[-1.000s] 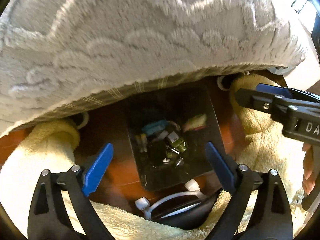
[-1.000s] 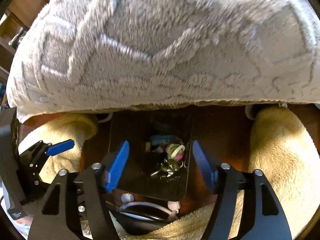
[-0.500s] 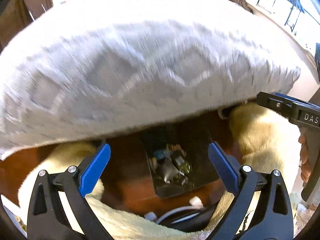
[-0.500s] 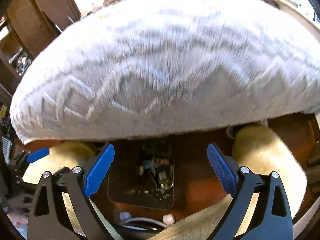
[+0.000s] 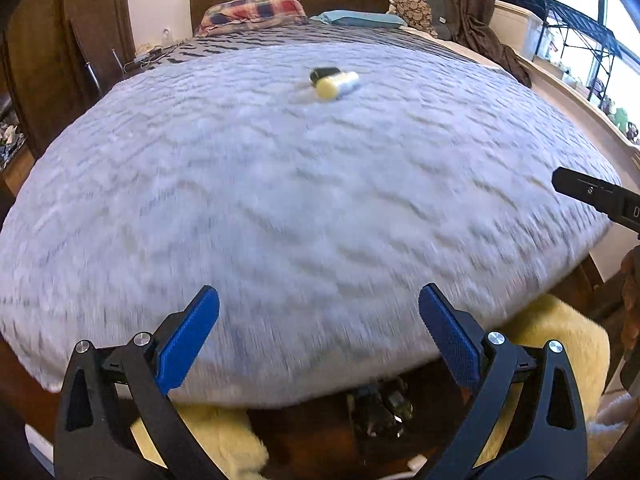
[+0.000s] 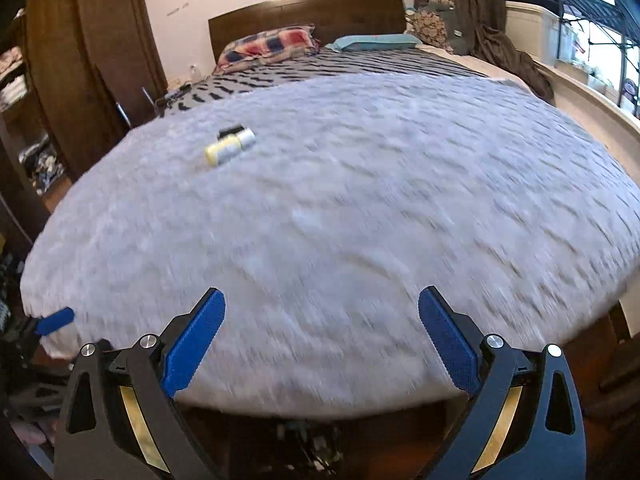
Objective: Collect trash
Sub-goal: 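Raise both open tools back over the yellow bottle and spool, then grasp the yellow bottle with the right tool while the left tool grasps the black spool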
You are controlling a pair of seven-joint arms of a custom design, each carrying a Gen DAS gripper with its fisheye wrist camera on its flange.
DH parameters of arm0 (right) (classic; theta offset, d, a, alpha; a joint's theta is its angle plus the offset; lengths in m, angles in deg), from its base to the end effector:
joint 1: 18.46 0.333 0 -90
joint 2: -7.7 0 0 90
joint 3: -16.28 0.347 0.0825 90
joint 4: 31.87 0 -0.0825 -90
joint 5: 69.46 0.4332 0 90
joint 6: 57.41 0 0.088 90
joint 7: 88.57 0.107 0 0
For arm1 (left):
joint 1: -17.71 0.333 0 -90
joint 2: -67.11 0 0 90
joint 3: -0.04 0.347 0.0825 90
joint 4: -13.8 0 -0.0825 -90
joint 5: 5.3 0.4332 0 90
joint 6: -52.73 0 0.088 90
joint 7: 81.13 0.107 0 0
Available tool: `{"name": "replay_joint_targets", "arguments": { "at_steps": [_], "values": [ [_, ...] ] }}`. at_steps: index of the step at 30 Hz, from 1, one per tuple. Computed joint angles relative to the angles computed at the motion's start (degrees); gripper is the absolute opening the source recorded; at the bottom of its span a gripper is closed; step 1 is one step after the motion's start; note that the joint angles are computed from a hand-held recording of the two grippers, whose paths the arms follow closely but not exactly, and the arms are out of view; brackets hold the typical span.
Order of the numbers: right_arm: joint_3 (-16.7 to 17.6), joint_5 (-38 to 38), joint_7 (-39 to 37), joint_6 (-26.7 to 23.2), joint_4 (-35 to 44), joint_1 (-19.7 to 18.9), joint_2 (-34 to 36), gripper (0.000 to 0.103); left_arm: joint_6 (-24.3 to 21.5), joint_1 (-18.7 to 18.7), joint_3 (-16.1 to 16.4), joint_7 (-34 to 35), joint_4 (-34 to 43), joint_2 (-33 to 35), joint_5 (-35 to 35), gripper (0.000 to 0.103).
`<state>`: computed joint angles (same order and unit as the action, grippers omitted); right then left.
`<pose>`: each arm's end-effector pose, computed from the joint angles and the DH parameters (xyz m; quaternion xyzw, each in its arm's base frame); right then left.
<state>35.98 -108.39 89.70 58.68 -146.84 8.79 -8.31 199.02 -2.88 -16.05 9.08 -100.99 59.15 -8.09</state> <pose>0.3840 0.3892 0.6332 -0.4725 0.7941 -0.2847 0.2550 0.4839 -0.3710 0.6115 -0.4295 0.8385 -0.2997 0.1500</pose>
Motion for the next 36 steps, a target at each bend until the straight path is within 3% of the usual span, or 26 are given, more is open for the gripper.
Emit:
{"name": "replay_joint_targets", "arguments": {
  "at_steps": [4, 13, 19, 25, 28, 31, 36],
  "values": [
    [-1.9, -1.8, -4.1, 1.4, 6.1, -1.0, 5.9, 0.098, 0.1, 0.7, -0.4, -2.3, 6.6, 6.3, 4.6, 0.095],
    [-9.0, -0.5, -10.3, 7.5, 20.0, -0.6, 19.3, 0.098, -4.9, -0.2, 1.2, -4.1, 23.6, 19.8, 10.8, 0.095],
    [-13.4, 7.0, -15.5, 10.6, 30.7, 0.2, 29.1, 0.096, -7.1, -0.9, 2.4, -3.7, 31.0, 25.8, 12.8, 0.095],
    [-16.3, 15.2, -22.0, 6.8, 41.7, 1.1, 38.1, 0.07, -8.1, -1.1, 3.1, -3.4, 34.9, 28.8, 12.8, 0.095],
    [-17.3, 19.0, -22.4, 9.6, 41.2, 0.9, 39.0, 0.067, -8.4, -1.3, 3.4, -3.4, 36.2, 29.7, 12.9, 0.095],
    [-18.6, 17.5, -22.3, 8.9, 42.1, 2.3, 39.7, 0.053, -8.8, -1.6, 3.5, -3.3, 37.6, 30.7, 13.3, 0.095],
    [-19.3, 17.5, -23.2, 10.8, 39.2, 1.8, 37.8, 0.039, -9.8, -2.5, 3.6, -2.9, 40.3, 32.6, 13.6, 0.095]
  ]
}}
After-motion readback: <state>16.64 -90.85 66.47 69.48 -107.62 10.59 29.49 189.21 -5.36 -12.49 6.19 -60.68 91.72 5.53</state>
